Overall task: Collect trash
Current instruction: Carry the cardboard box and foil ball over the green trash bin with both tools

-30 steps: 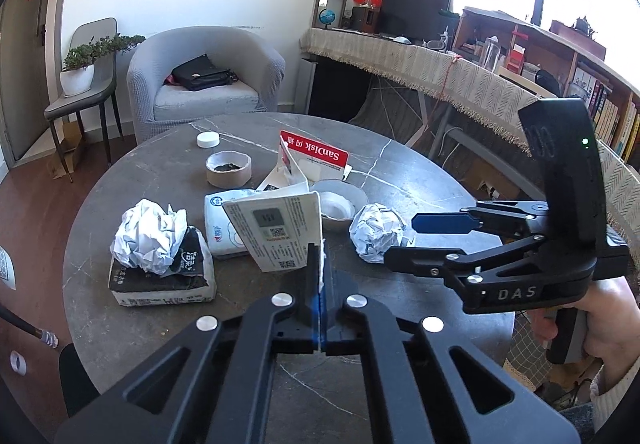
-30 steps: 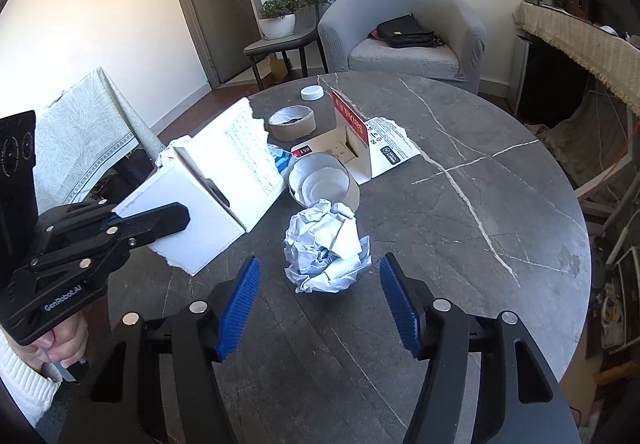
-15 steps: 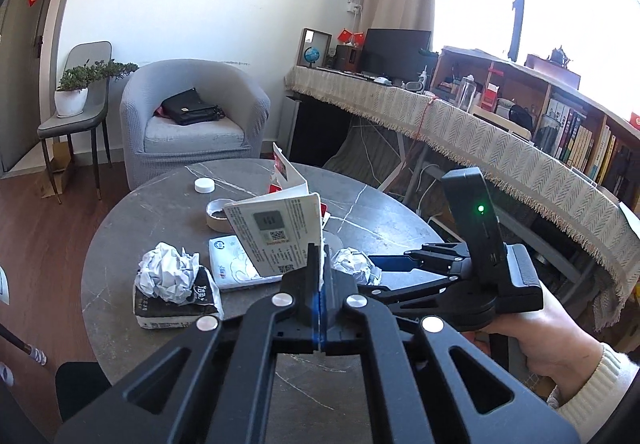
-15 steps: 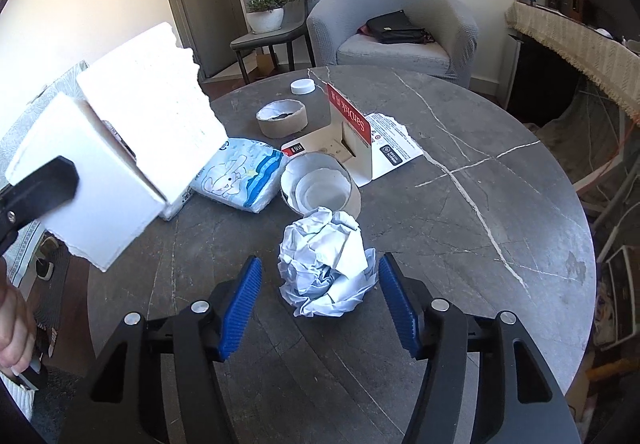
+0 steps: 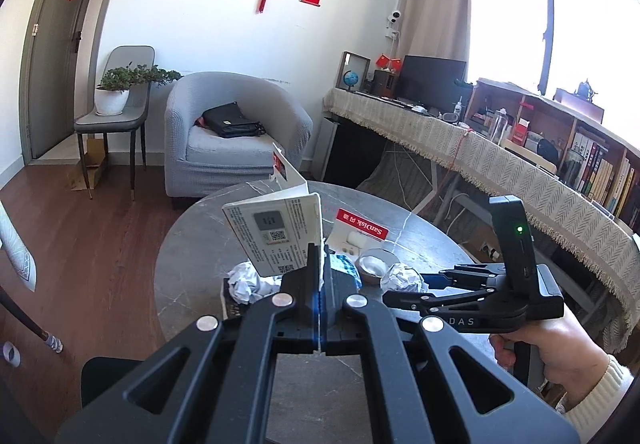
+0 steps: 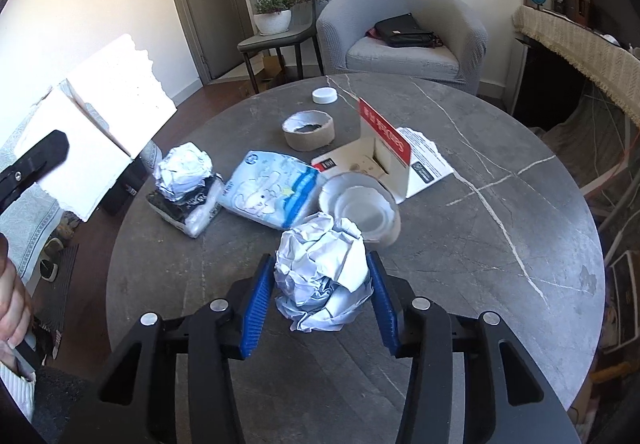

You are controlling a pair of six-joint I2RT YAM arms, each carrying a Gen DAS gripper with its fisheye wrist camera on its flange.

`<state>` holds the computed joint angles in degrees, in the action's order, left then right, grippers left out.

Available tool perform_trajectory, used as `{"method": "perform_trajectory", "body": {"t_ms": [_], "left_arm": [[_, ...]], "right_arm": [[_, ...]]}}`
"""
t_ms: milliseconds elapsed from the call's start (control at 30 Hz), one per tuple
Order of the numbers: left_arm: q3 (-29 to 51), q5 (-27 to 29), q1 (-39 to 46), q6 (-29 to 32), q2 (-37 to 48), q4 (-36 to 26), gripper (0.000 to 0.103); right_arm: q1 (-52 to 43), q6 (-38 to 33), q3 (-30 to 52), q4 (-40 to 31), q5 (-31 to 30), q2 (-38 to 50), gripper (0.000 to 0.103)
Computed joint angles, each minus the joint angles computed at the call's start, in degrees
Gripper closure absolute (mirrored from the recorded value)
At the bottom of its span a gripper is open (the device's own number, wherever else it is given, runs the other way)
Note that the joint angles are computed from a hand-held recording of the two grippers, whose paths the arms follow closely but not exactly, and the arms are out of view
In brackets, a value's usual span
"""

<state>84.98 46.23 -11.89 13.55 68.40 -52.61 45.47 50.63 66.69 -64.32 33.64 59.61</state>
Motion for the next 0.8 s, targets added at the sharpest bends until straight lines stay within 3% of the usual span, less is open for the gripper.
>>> {"method": "perform_trajectory", "body": {"t_ms": [333, 800], "left_arm": [[2.6, 0.0, 10.7, 5.6, 3.9, -2.6, 0.102], [3.7, -8.4, 19.8, 17.0, 13.6, -5.8, 0.102]], "right_arm": [[1.4, -4.4, 5.6, 6.6, -1.2, 7.3, 0.056], [1.9, -10.5, 17.7, 14.6, -4.3, 21.7, 0.056]]}}
